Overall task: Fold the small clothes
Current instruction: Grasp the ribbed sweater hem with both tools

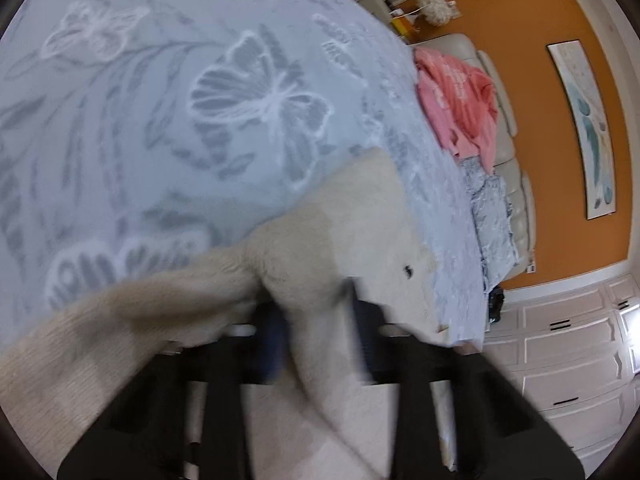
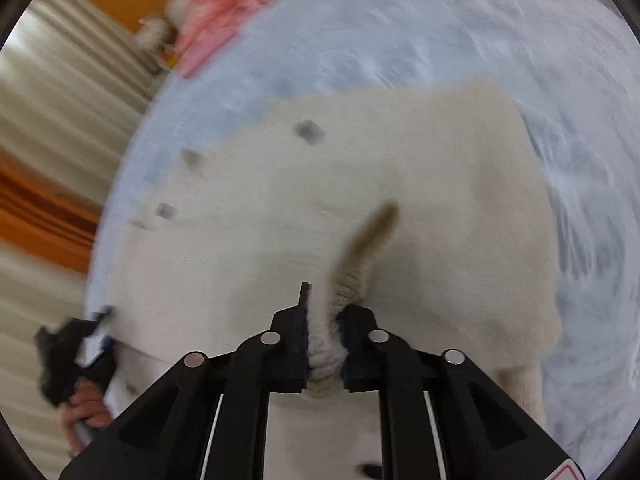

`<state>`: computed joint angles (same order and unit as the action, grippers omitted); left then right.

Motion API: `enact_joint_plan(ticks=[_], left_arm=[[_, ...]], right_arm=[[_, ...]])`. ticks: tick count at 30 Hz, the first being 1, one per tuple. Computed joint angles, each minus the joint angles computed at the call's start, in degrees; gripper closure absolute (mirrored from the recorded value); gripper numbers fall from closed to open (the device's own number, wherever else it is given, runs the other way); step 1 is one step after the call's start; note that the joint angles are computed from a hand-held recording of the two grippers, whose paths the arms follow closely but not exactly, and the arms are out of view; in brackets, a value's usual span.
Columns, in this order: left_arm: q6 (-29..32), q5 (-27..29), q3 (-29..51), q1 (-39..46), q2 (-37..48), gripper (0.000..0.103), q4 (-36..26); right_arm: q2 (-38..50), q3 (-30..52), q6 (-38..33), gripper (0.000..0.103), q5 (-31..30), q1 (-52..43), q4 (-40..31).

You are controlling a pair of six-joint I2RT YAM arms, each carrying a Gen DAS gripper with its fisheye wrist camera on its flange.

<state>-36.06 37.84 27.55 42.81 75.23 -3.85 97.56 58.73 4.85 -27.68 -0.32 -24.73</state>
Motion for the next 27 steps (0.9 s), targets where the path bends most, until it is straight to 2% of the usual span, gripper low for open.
enact_joint_plan(ticks=[3,5,7,9,10,11,14,16,17,20,21,23,25,27], left_arm=[[-1.0,1.3,0.0,0.7,-2.8,0.085,2.6],[-0.3,-0.7,1.8,-0.9,0.5,0.085,4.5],[0.8,-2.2,2.1,-1.7,3.5,0.084,5.4],[2.1,-3.0,1.5,-1.3,5.4,0.086,4.8],[1.6,-3.6,0.7,-1.7,6.6,0.086,5.3],[0.8,-3.2,-0.7,-1.2,7.0,0.089,6.8],[2.9,-3.1,-2.5,-0.2,5.8,0.089,7.9],[5.3,-5.1,-2.1,-1.4,5.6,0.089,7.2],[6.0,-5.8,-2.0,-1.8,5.6,0.089,7.1],[7.1,-8.3,-1.1,-3.6,5.3,0.088,6.1],[7.6,-8.5,-0.7,-3.7,5.2,0.088,5.5],[9.0,-8.0,-0.3,-3.5,4.2,0.087,4.1],[11.0,-5.7,-0.3,-1.9,2.7,0.08,1.6],[14.4,-2.4,-0.7,1.8,0.1,0.063,-3.1]], right_arm=[[-8.8,2.5,-1.7,0.093,-1.3,-0.3,0.7],[-9.5,4.6,-2.8,0.093,-1.6,-1.9,1.3],[-3.9,6.4,-5.6,0.093,0.8,-3.5,2.1],[7.3,11.1,-7.3,0.093,3.4,-4.7,-1.9],[11.7,11.0,-7.2,0.093,6.6,-5.0,-2.2],[13.3,11.3,-8.5,0.093,6.6,-5.5,-3.1],[9.6,6.7,-7.9,0.093,2.4,-7.4,0.2],[9.5,5.1,-8.8,0.093,3.4,-7.3,2.3],[11.7,6.4,-9.5,0.094,5.4,-6.4,1.2],[11.3,7.9,-8.1,0.09,3.9,-6.5,-0.4],[9.6,7.9,-7.7,0.082,3.8,-6.5,-1.2],[4.3,4.1,-8.2,0.072,4.4,-7.5,-0.1],[-1.7,-1.2,-9.9,0.038,3.4,-10.1,0.4],[-6.0,-5.5,-13.3,0.035,2.4,-13.5,-2.0]])
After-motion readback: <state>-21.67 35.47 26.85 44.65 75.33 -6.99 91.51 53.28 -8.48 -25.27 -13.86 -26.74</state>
